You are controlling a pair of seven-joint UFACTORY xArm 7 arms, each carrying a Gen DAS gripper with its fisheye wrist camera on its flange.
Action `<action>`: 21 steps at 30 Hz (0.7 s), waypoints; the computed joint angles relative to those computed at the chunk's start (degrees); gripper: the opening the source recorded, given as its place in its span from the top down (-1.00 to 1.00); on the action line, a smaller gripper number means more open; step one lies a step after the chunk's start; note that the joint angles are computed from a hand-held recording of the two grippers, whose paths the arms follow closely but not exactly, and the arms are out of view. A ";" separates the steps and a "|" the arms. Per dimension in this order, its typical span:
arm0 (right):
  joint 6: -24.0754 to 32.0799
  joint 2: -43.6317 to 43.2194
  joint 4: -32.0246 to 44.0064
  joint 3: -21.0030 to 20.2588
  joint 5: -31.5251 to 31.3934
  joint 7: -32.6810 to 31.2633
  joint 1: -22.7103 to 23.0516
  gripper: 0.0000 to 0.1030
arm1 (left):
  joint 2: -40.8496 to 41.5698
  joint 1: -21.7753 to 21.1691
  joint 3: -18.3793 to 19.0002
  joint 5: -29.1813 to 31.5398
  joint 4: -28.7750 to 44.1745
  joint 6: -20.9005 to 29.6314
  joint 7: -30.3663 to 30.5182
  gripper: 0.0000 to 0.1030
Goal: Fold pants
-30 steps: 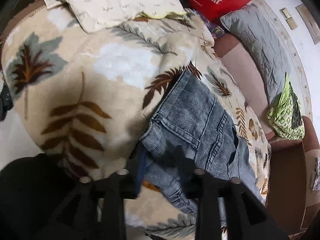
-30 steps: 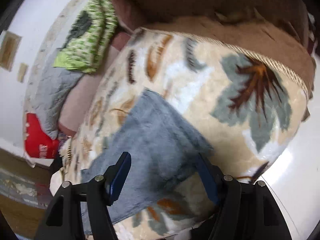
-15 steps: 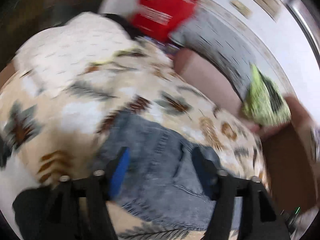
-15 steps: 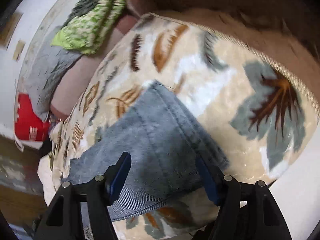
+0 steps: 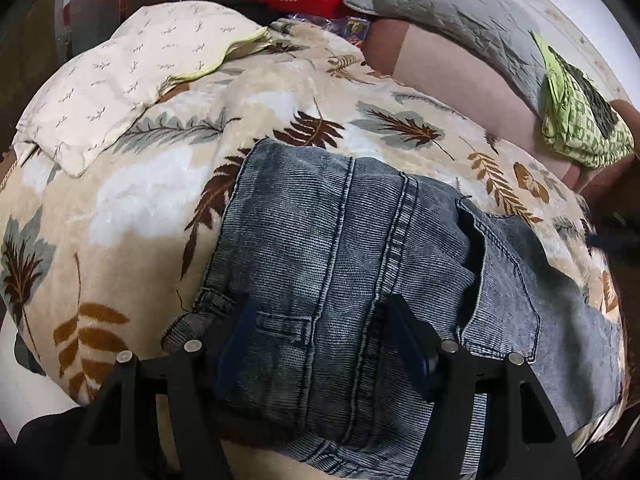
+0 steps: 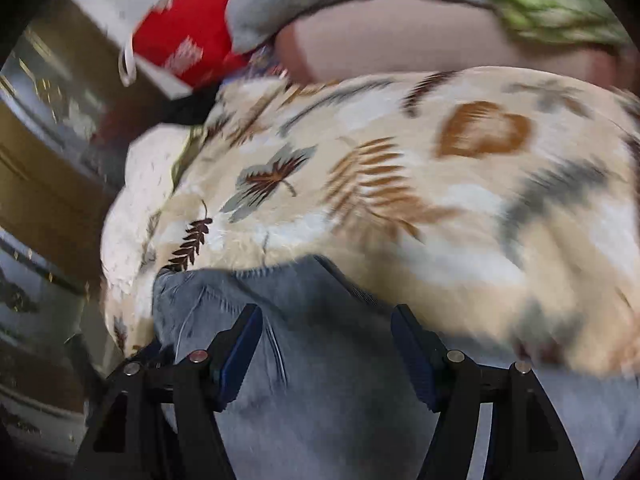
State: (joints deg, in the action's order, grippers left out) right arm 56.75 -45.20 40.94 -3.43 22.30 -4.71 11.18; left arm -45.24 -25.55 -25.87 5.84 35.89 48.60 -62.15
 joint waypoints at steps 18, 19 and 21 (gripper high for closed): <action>-11.17 18.03 3.20 9.33 -12.34 6.31 0.89 0.86 | -0.65 0.16 0.00 0.56 -1.46 -2.94 -0.41 -0.37; -11.89 17.55 2.81 8.43 -11.23 5.96 1.54 0.86 | -0.73 0.13 -0.01 0.60 -1.54 -3.02 -0.36 -0.37; -12.62 14.45 1.30 6.88 -9.13 6.06 2.13 0.82 | -0.74 0.22 -0.09 0.63 -1.52 -3.01 -0.46 -0.37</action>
State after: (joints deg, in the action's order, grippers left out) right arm 44.13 -30.74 42.25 3.45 13.17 1.35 13.32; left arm -45.98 -25.33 -25.96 6.47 34.37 45.59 -62.60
